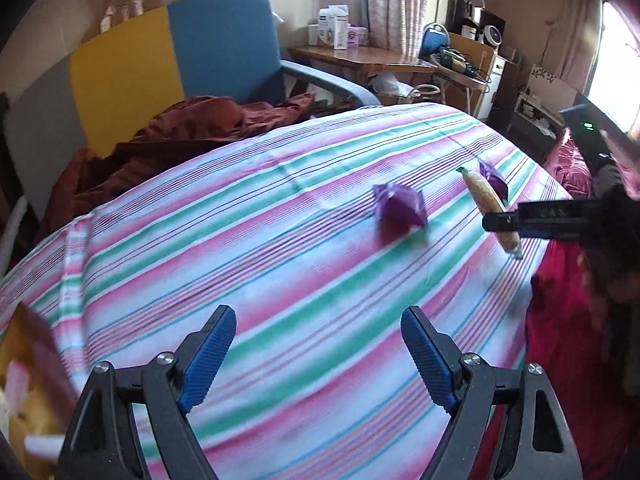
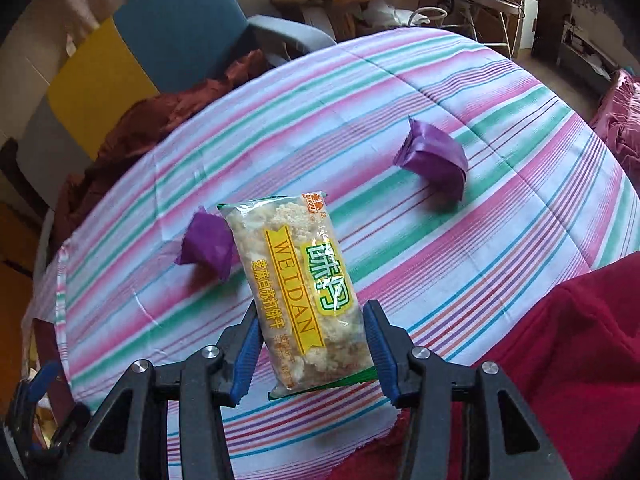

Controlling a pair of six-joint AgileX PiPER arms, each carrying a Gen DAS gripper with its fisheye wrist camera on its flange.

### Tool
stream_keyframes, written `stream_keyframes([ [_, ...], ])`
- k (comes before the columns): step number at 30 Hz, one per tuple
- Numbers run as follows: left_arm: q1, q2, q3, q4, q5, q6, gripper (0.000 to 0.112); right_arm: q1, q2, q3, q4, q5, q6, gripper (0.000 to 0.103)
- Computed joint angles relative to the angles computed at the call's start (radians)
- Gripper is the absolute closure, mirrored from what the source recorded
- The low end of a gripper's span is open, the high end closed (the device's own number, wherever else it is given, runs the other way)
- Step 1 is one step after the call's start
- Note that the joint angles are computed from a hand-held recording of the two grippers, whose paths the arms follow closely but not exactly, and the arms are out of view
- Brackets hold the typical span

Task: Organize objects
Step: 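Grasp the WEIDAN snack bar with the right tool while the left tool grasps a purple packet, then carry the snack bar and purple packet over the gold tray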

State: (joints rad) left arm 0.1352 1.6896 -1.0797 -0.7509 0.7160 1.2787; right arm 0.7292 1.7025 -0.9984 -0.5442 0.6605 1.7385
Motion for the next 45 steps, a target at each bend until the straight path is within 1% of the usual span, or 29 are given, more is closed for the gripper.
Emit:
stream_keyframes([
  [2,-0.051,0.034,-0.034,0.009,-0.011,-0.039,0.029,0.013,-0.014,0.011,-0.049,0.01,0.049,0.054],
  [4,-0.101,0.064,-0.059,0.006,-0.042,-0.051,0.03,0.028,-0.036,0.039,-0.106,0.008,0.121,0.054],
  [7,-0.175,0.121,-0.129,0.035,-0.055,-0.116,0.031,0.03,-0.054,0.056,-0.139,0.001,0.158,0.054],
  [8,-0.2,0.14,-0.154,0.041,-0.06,-0.136,0.03,0.037,-0.08,0.075,-0.142,0.01,0.165,0.054],
  [10,-0.246,0.171,-0.193,0.048,-0.079,-0.155,0.029,0.029,-0.079,0.07,-0.16,0.01,0.175,0.053],
  [13,-0.308,0.226,-0.248,0.081,-0.106,-0.198,0.027,0.021,-0.086,0.089,-0.198,-0.017,0.219,0.053],
  [14,-0.327,0.251,-0.27,0.095,-0.111,-0.215,0.027,0.005,-0.073,0.086,-0.209,-0.037,0.223,0.053],
  [16,-0.361,0.291,-0.298,0.125,-0.136,-0.244,0.027,0.007,-0.097,0.113,-0.22,-0.05,0.247,0.053],
  [17,-0.379,0.315,-0.316,0.157,-0.149,-0.274,0.027,-0.01,-0.079,0.109,-0.23,-0.074,0.251,0.053],
  [19,-0.402,0.365,-0.361,0.214,-0.157,-0.343,0.027,-0.014,-0.087,0.123,-0.239,-0.095,0.263,0.053],
  [20,-0.404,0.384,-0.379,0.224,-0.15,-0.361,0.033,-0.013,-0.09,0.125,-0.237,-0.096,0.26,0.053],
  [21,-0.399,0.404,-0.401,0.222,-0.13,-0.367,0.04,-0.018,-0.08,0.118,-0.234,-0.102,0.251,0.053],
  [22,-0.392,0.428,-0.433,0.221,-0.089,-0.379,0.06,-0.021,-0.073,0.114,-0.226,-0.107,0.24,0.053],
  [23,-0.381,0.443,-0.451,0.213,-0.062,-0.386,0.068,-0.026,-0.067,0.111,-0.217,-0.113,0.226,0.053],
  [24,-0.369,0.432,-0.434,0.175,-0.072,-0.353,0.072,-0.03,-0.057,0.104,-0.213,-0.119,0.217,0.053],
  [25,-0.351,0.427,-0.427,0.15,-0.057,-0.33,0.076,-0.035,-0.046,0.095,-0.205,-0.122,0.201,0.053],
  [27,-0.323,0.402,-0.39,0.116,-0.05,-0.294,0.077,-0.039,-0.035,0.085,-0.197,-0.129,0.177,0.053],
  [31,-0.247,0.309,-0.254,0.081,-0.078,-0.221,0.077,-0.041,-0.009,0.054,-0.161,-0.158,0.084,0.053],
  [33,-0.195,0.238,-0.164,0.04,-0.102,-0.145,0.077,-0.039,0.008,0.03,-0.129,-0.171,0.016,0.053],
  [35,-0.137,0.163,-0.085,-0.001,-0.11,-0.07,0.077,-0.035,0.026,0.005,-0.093,-0.183,-0.058,0.053],
  [37,-0.078,0.11,-0.041,-0.022,-0.095,-0.033,0.077,-0.036,0.057,-0.035,-0.021,-0.19,-0.173,0.053],
  [40,0.01,0.041,0.006,-0.044,-0.069,0.011,0.077,-0.026,0.101,-0.098,0.047,-0.162,-0.296,0.053],
  [45,0.159,-0.022,0.03,-0.06,-0.012,0.043,0.077,-0.011,0.142,-0.159,0.088,-0.115,-0.389,0.053],
])
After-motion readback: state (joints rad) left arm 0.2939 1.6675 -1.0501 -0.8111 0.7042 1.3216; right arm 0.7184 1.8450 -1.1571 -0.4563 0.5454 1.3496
